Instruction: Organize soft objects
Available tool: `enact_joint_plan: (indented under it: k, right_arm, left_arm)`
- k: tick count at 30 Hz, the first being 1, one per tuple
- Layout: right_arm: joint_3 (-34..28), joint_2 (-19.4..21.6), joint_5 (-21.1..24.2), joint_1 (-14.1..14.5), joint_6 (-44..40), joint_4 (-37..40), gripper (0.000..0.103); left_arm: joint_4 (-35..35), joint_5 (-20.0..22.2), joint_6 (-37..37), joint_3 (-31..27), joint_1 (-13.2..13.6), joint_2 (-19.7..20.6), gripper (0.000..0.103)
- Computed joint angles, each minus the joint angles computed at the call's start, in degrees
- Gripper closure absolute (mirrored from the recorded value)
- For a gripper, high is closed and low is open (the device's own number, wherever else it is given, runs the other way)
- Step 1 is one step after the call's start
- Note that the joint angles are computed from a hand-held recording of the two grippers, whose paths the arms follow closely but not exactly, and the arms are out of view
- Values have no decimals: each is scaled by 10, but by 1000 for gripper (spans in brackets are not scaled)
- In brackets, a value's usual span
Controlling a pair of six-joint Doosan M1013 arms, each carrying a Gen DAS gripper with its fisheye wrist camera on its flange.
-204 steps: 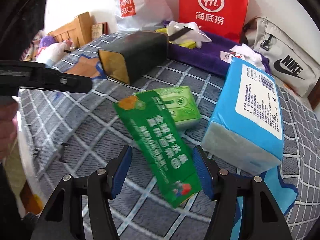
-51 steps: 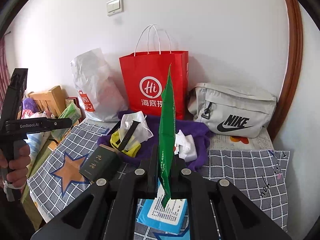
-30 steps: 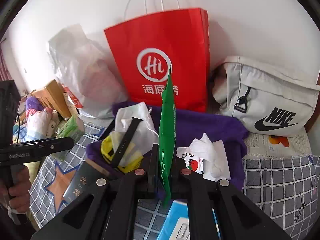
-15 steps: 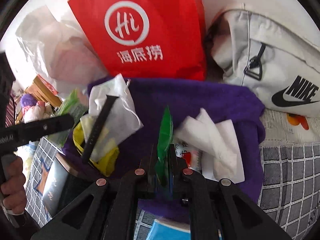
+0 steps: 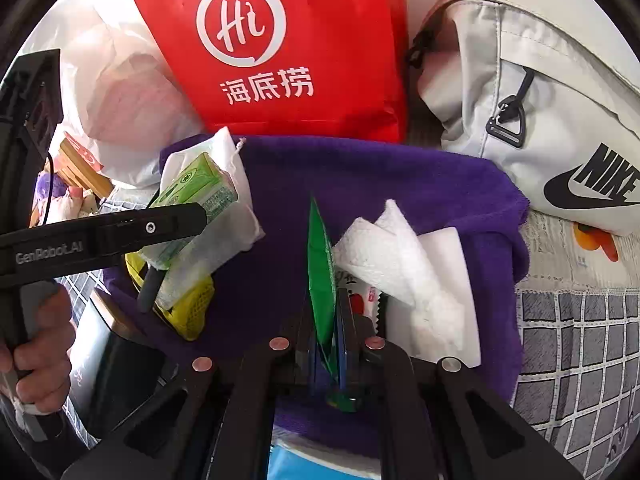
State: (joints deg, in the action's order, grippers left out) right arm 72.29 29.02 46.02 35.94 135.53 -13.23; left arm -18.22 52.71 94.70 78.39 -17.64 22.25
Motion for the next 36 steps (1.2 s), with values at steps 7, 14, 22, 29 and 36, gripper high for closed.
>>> enact_joint_plan:
  k: [7,14,22,29,36]
  right_arm:
    - [17,-16,-19,5,25,-45,59]
    - [34,-33,-34,2,73,-69,52]
    - [37,-46,-31,10,128,-120,50]
    - [40,-60,2,35,183,-186,32]
    - [54,-82,38,61,209,-189,29]
  left_arm:
    - [-19,0,7,1,6,2,38]
    - [-29,4,2,0,7,2,33]
    - [-25,4,-1,11,7,-17,29]
    - [13,-16,-9,44,1,-60,29]
    - [48,-34,-23,95,-8,-121,29]
